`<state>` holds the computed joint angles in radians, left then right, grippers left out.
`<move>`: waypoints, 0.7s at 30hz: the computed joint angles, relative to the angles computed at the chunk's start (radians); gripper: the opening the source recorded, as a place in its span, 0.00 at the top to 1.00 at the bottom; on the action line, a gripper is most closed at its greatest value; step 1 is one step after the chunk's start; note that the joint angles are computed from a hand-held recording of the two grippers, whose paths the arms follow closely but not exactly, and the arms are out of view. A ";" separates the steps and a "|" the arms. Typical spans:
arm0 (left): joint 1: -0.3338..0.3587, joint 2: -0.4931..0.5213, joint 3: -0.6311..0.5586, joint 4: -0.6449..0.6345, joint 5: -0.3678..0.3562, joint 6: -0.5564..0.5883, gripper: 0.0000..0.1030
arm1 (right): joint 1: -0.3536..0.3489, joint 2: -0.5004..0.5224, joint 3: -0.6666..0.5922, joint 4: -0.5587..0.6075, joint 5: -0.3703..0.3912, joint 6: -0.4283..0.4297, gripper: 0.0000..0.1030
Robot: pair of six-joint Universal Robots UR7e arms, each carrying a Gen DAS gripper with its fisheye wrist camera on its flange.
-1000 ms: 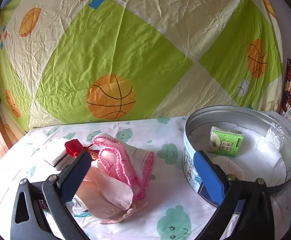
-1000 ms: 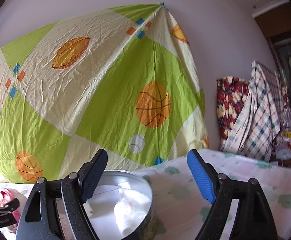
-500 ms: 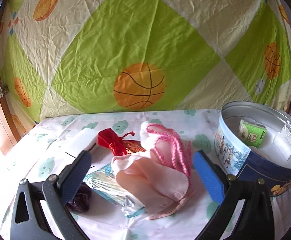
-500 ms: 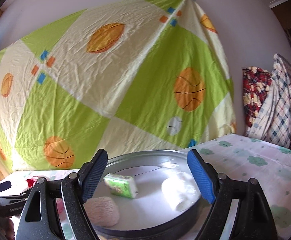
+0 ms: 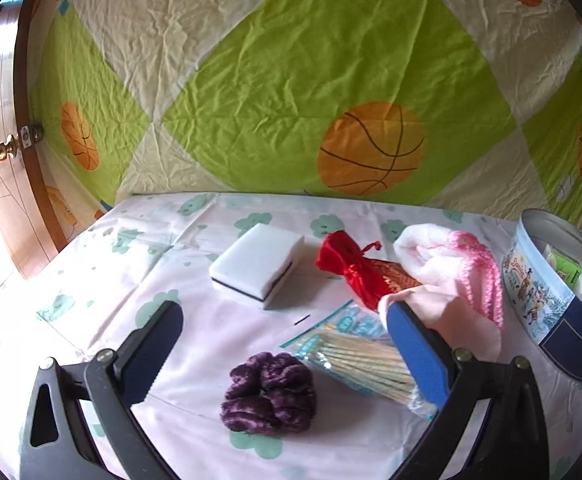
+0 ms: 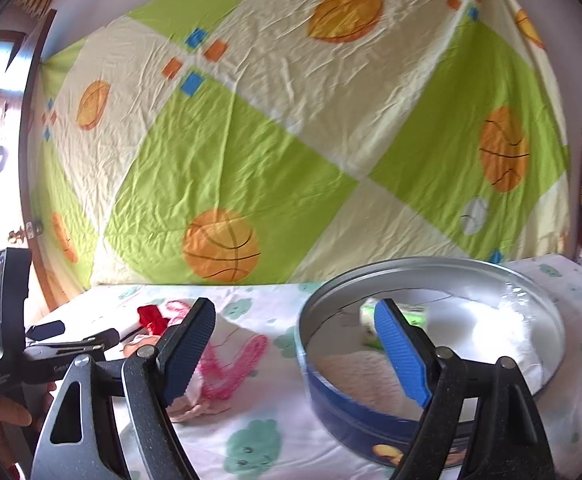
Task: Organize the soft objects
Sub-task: 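Withdraw both open tools from the tin back toward the sheet, then grasp the purple scrunchie with the left tool and lift it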
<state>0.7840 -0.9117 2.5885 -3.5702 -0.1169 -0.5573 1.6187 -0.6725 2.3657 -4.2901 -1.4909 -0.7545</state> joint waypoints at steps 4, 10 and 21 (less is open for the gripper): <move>0.023 -0.112 0.029 0.243 0.001 -0.133 0.00 | 0.037 -0.002 -0.017 0.141 -0.034 -0.017 0.19; 0.080 -0.210 0.038 0.278 -0.177 -0.038 0.00 | 0.084 -0.013 -0.047 0.379 -0.062 -0.043 0.19; 0.137 -0.325 0.010 0.625 -0.249 -0.230 0.05 | 0.153 0.046 -0.137 0.554 -0.055 -0.062 0.29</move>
<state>0.9210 -1.2372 2.5983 -2.9453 -0.3657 -0.7878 1.7721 -0.6269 2.2291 -3.7363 -1.5455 -0.8165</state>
